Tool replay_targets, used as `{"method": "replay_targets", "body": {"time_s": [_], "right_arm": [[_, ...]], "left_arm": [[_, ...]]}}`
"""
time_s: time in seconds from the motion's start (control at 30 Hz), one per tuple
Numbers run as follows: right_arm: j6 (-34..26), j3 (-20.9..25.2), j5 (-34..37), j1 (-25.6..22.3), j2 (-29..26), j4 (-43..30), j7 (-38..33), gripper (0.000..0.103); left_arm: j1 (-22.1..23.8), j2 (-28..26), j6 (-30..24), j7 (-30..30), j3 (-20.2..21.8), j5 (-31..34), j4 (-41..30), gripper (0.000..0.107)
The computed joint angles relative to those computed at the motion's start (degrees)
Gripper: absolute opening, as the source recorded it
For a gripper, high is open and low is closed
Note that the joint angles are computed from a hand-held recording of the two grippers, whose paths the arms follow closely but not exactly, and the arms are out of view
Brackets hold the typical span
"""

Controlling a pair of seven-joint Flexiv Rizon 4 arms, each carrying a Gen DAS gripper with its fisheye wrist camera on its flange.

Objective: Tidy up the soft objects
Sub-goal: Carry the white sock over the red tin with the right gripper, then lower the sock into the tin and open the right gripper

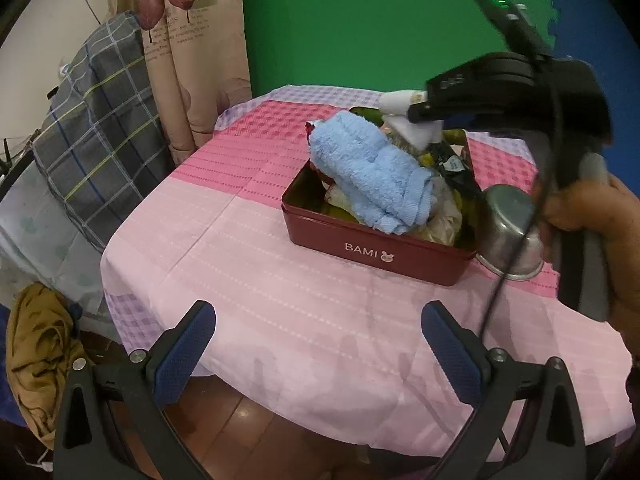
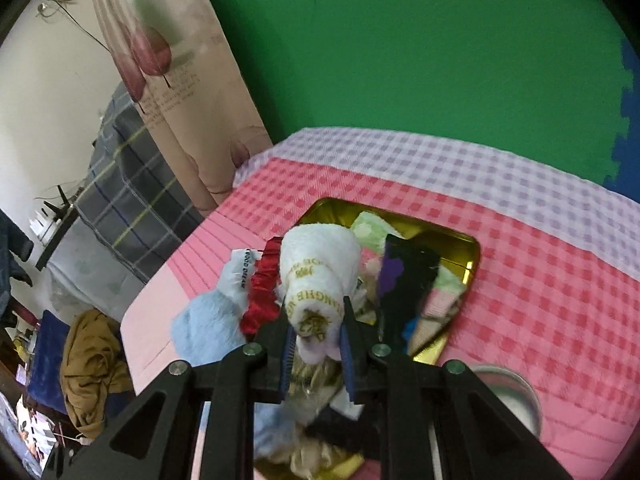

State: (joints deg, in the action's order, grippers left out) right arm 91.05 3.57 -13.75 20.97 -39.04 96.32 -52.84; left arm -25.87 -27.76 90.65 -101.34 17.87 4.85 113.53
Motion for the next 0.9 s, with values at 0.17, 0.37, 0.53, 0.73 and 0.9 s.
{"method": "replay_targets", "body": {"time_s": [0.17,0.37,0.53,0.73,0.9], "right_arm": [[-2.7,-0.5,-0.5,0.6,-3.1,-4.1,0.4,0.02],[-5.2,-0.7,-0.8,1.1,-4.9,-6.0,0.8,0.02],[-6.2,-1.6,-2.0,2.1,-5.7,-6.4,0.4,0.023],[-4.8,-4.7,-4.0,4.5,-4.8,-4.5,1.2,0.04],[3.5,-14.1,-3.4,11.5,-0.9,3.2,4.8,0.053]], "left_arm": [[0.0,-0.2,-0.2,-0.1,0.2,0.2,-0.3,0.102],[2.2,0.1,-2.2,0.7,-2.0,-0.2,-0.6,0.102],[2.8,0.2,-2.8,-0.4,-2.4,0.3,-0.8,0.102],[3.0,0.1,-3.2,-0.6,-2.5,1.5,-1.4,0.102],[6.3,0.5,-1.4,2.0,-6.1,0.9,-0.3,0.102]]}}
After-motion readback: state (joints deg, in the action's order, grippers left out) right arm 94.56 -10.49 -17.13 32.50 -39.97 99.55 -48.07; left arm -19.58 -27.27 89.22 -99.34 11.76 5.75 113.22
